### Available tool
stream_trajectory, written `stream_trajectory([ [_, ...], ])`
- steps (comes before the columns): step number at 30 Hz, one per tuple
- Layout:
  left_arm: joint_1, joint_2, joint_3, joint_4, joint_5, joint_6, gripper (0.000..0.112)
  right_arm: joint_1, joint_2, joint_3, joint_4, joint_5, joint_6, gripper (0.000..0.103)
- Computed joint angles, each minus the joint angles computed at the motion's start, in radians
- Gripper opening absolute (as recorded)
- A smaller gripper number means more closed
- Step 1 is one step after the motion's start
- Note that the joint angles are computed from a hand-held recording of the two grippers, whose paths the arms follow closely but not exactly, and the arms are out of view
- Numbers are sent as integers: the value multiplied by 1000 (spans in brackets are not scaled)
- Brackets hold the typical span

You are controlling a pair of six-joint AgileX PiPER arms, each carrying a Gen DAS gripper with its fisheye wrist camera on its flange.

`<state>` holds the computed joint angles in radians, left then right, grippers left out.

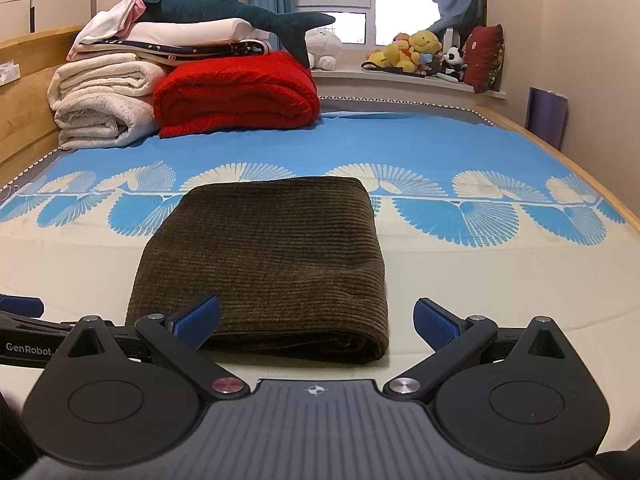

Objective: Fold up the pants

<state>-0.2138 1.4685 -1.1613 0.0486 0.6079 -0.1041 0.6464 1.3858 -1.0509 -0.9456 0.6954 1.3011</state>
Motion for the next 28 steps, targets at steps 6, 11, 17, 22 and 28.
stream_trajectory([
  [6,2,0,1,-4,-1,5,103,3,4,-1,0,3,-1,102],
  [11,-5,1,3,8,-1,-10,103,4,11,-4,1,5,-6,102],
  [17,-6,2,2,10,-1,-13,103,5,16,-9,3,6,-10,102],
  [22,-8,4,3,11,-5,-16,103,6,17,-8,1,6,-7,102],
  [28,-13,4,10,16,-12,-27,103,7,18,-9,0,6,-8,102],
])
